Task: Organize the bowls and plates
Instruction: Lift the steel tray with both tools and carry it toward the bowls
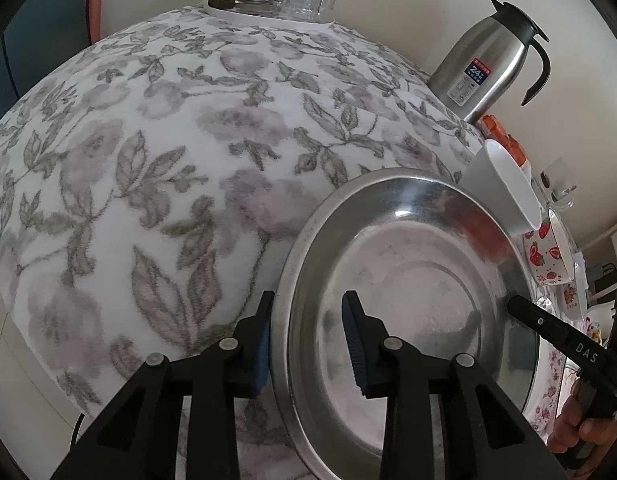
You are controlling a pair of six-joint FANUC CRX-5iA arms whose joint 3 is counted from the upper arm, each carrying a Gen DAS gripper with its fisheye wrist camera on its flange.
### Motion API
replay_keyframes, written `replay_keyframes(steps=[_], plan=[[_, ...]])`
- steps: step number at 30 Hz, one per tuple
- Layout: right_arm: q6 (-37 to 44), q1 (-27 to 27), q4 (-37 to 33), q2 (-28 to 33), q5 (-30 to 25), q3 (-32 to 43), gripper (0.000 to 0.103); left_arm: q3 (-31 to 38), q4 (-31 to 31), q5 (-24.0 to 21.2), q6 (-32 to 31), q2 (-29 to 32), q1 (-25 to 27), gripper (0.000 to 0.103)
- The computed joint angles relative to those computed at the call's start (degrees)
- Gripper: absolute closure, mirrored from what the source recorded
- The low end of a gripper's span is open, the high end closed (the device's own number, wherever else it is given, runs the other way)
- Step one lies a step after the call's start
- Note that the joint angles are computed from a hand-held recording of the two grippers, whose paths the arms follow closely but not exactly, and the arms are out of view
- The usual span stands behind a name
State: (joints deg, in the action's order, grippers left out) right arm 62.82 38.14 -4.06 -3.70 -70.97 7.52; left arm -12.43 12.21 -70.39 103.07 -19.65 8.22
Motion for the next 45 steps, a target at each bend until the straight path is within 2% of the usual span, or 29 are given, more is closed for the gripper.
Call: replay_keyframes(steps=[16,26,35,45], plan=[[-0.22,1.31,1.0,-3.07,0.34,-0.74,0.076,2.94,-1.56,-0.91,1.56,-1.92,-0.67,0.069],[-2.78,2.36,3.27,-7.1,1.37,-1.25,0.076,8.46,-4.22,-2.15,3.63,-2.34,-3.59,0.069],[-5.61,0.78,5.42,-12.24,2.17,-3.84,0.076,15.47,-8.11,-2.65,7.37,0.54,-10.9,0.069],[-8.82,-5.78,5.4,-17.63,2.27,-6.43,0.076,25.01,-14.31,-4.61,12.34,7.57,-22.9,0.069]])
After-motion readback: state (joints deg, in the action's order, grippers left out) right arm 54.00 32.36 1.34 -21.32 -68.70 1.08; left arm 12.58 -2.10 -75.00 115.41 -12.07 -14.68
